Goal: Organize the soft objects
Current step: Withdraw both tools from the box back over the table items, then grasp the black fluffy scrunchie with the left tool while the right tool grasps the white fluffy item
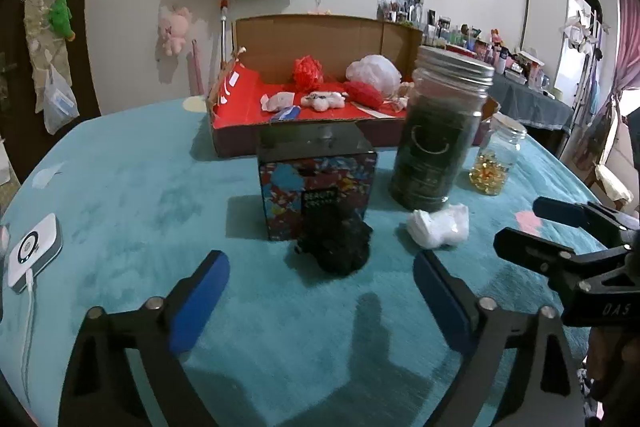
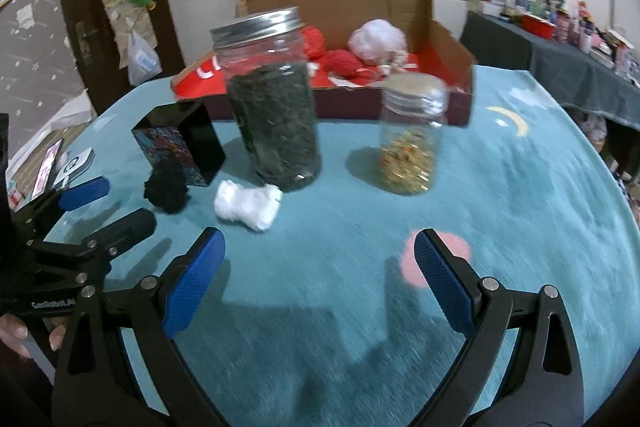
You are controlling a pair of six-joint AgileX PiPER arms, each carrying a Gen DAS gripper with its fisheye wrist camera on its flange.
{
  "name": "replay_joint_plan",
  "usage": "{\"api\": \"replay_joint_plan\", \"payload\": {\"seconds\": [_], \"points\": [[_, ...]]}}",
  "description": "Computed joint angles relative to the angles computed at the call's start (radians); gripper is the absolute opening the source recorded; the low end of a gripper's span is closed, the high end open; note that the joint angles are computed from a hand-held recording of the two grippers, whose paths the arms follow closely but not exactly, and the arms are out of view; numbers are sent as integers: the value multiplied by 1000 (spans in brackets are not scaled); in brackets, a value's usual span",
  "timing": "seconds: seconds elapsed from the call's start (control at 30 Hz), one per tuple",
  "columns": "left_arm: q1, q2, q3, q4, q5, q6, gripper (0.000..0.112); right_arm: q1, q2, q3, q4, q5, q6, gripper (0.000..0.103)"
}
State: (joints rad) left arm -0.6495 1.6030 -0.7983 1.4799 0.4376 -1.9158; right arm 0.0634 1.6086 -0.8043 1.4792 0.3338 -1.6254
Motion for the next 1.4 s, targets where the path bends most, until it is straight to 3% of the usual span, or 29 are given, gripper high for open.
{"api": "replay_joint_plan", "payload": {"seconds": [0.13,0.33,0.47,0.57,0.6,0.67,0.7,1.03,1.4], "points": [[72,15,-32,-108,-102,163,74,40,58,-108,-296,17,281,97],[129,53,-82,-314,-193,433,48,59,155,-244,-503,116,482,92],[157,67,-93,-480,-258,619,33,81,206,-310,-589,153,548,66],[158,62,-88,-491,-278,637,29,80,223,-324,-563,189,502,47],[155,57,-85,-491,-281,637,29,73,223,-322,-536,208,467,30],[151,53,-88,-533,-287,676,28,58,228,-325,-496,254,418,25],[150,45,-84,-564,-299,705,28,56,220,-311,-472,249,386,18],[90,49,-137,-596,-284,752,28,-50,121,-215,-354,308,239,17],[59,70,-181,-678,-274,842,28,-114,61,-171,-356,308,244,17]]}}
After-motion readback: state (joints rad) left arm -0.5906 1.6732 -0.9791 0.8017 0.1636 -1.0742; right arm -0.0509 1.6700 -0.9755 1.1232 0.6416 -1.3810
